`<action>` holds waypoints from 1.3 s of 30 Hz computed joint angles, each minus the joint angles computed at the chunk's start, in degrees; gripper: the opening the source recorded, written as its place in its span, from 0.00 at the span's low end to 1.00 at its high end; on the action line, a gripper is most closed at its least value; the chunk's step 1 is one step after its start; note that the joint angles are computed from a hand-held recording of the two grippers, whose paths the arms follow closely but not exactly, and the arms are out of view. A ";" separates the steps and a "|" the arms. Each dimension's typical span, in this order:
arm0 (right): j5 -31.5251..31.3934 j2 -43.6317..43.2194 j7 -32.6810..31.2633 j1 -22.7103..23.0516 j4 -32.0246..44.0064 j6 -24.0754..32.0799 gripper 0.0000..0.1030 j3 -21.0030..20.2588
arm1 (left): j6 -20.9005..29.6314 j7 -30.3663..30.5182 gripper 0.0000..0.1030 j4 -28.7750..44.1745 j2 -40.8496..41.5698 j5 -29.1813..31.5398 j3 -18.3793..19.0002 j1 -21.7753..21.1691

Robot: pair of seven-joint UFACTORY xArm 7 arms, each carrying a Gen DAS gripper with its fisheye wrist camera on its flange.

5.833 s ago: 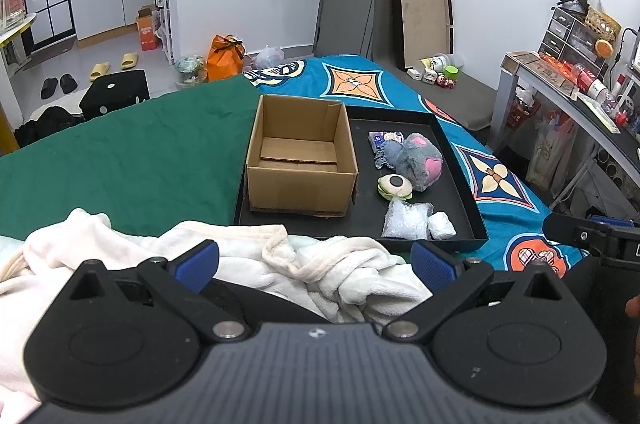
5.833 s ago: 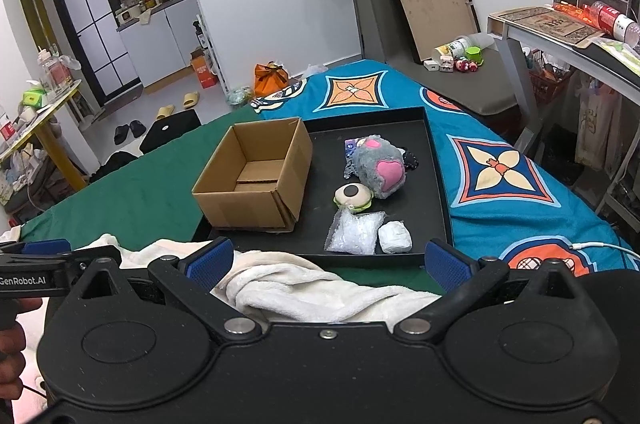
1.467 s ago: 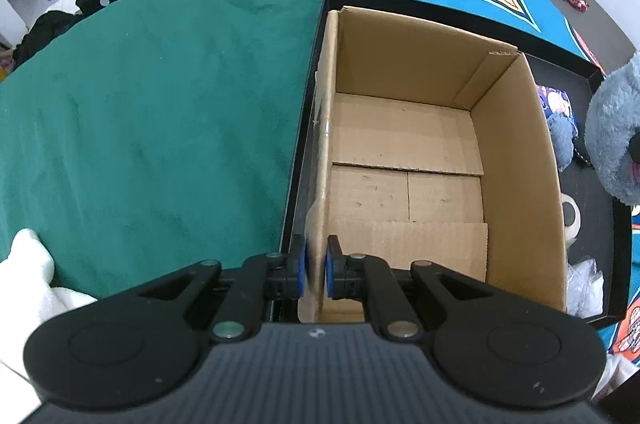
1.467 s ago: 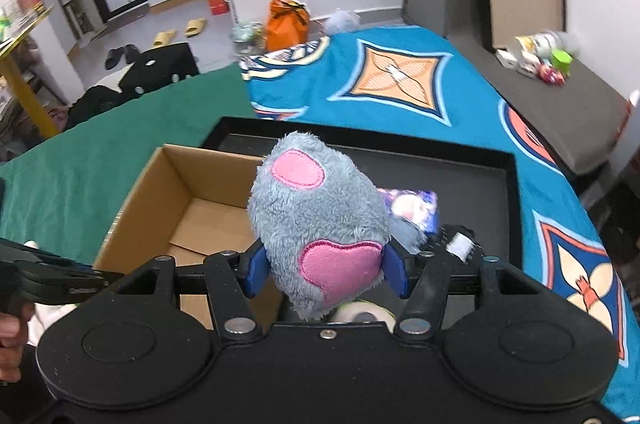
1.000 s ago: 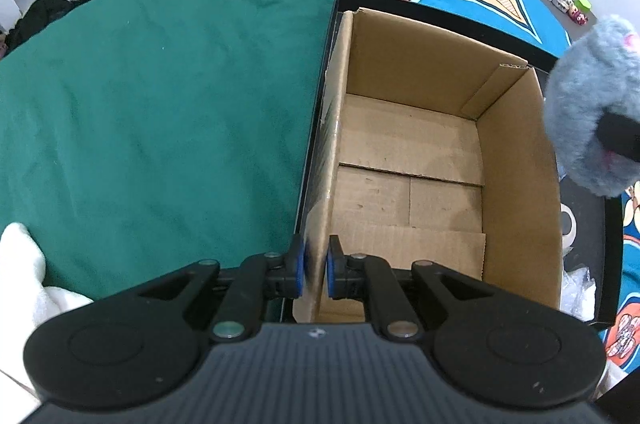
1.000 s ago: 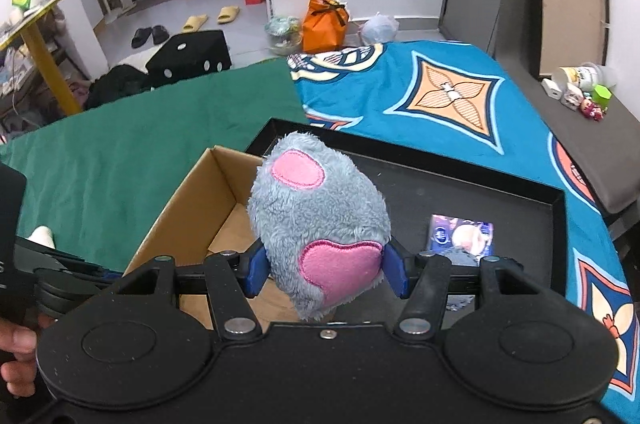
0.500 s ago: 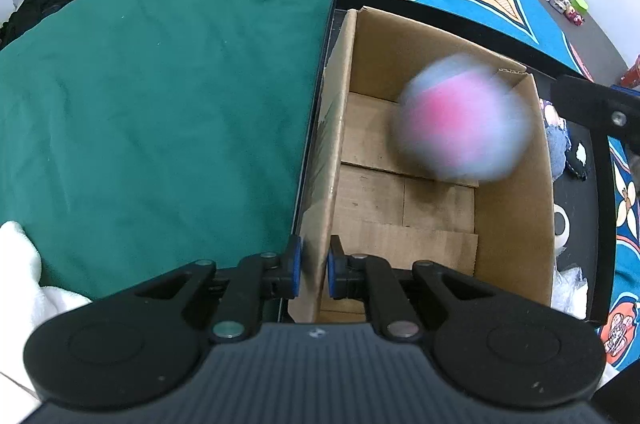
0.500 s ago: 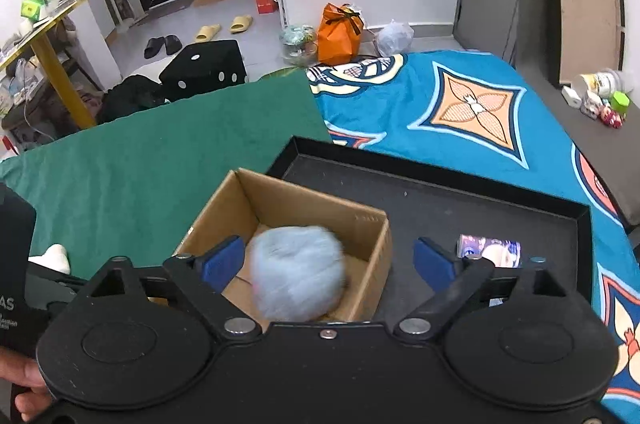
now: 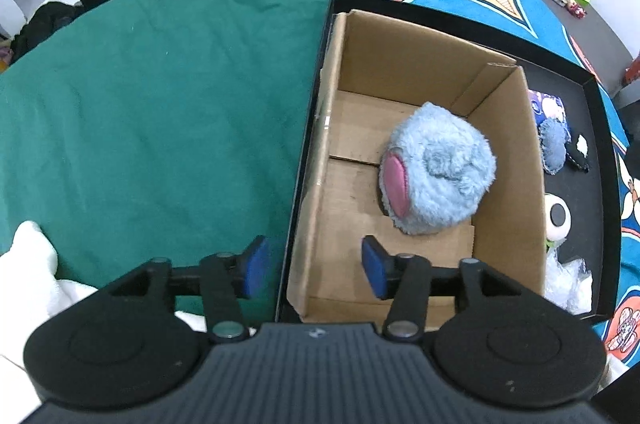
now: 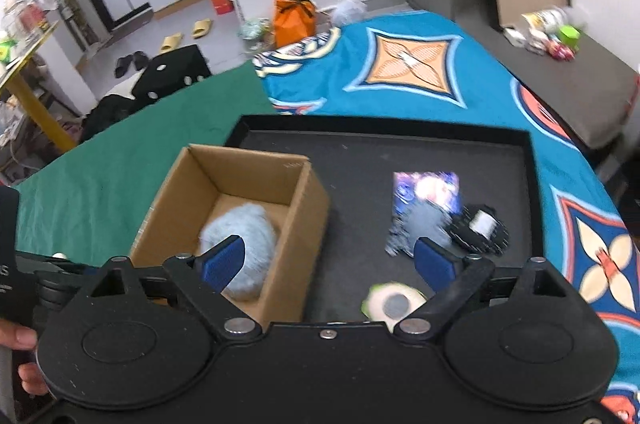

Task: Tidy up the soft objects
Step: 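Move the right tool to the small white plush and grasp it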

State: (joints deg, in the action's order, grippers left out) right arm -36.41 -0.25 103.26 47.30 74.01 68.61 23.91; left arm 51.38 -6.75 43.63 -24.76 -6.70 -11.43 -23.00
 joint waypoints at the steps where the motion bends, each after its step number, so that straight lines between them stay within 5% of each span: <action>1: 0.46 -0.61 0.88 0.11 -0.79 0.07 0.89 0.10 | 0.02 -0.15 0.54 -0.09 -0.26 0.16 -0.22 -0.08; 12: 7.20 -7.93 9.15 -1.33 -10.15 -1.08 0.88 2.94 | 0.67 -2.54 0.81 -0.45 -2.34 2.34 -1.72 -0.69; 23: 15.83 -15.36 14.88 -3.56 -20.16 -4.93 0.73 6.12 | 1.63 -5.17 0.83 -0.24 -2.75 4.44 -3.25 -1.37; 33: 23.55 -19.99 19.40 -4.91 -29.45 -16.10 0.50 8.00 | 2.15 -8.12 0.83 0.21 -2.55 6.65 -4.62 -2.11; 39: 25.03 -21.71 22.27 -5.13 -33.87 -22.01 0.49 8.84 | 2.51 -9.60 0.83 0.55 -2.09 7.64 -5.01 -2.33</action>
State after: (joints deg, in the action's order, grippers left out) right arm -11.38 -21.96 125.53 42.17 40.14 46.60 32.76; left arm 53.89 -16.35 44.17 -26.85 0.94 -16.44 -25.33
